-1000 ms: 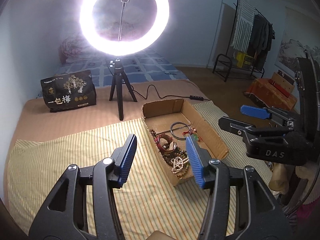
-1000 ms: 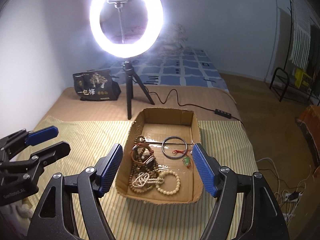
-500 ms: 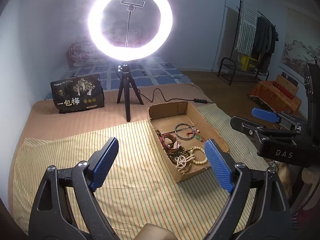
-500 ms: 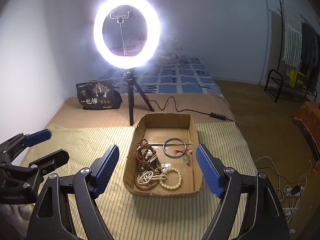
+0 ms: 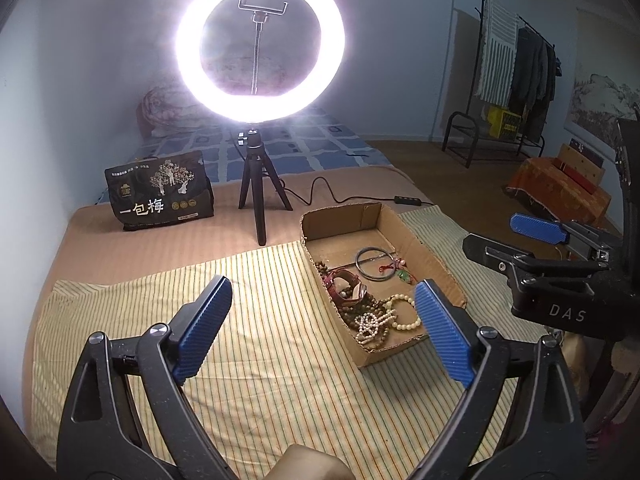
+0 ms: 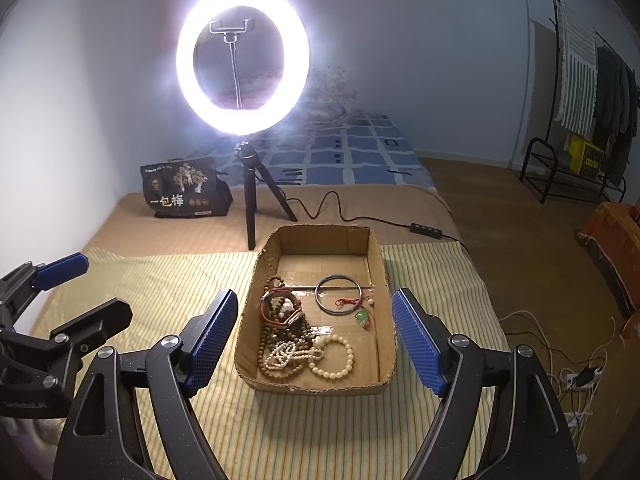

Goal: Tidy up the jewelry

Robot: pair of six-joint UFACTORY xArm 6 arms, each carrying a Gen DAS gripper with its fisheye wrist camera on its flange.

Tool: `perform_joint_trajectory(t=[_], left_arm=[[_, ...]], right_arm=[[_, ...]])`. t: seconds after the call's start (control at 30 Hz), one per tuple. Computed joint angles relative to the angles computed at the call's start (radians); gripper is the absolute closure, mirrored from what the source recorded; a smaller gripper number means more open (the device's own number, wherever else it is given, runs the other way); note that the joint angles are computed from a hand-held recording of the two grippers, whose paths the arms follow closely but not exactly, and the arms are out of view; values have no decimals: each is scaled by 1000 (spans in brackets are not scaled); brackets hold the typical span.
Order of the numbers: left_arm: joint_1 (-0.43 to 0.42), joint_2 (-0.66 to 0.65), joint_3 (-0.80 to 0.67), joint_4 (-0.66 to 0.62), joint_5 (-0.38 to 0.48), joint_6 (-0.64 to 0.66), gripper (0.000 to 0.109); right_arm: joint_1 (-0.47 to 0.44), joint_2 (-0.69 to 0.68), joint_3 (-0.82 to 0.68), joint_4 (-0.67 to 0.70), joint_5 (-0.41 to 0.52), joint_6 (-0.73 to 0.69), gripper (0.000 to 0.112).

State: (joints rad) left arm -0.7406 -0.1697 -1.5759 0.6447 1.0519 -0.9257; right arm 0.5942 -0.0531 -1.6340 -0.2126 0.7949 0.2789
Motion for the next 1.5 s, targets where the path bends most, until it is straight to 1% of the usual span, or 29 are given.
perform_joint_trajectory(t=[0.43,1.5], left_arm=[[-2,-22,23,24,5,-12,11],[-3,-19,19,22,6,-8,11]], right_arm=[[6,-9,9,-26,0,13,33],[8,-7,5,-26,7,9,33]])
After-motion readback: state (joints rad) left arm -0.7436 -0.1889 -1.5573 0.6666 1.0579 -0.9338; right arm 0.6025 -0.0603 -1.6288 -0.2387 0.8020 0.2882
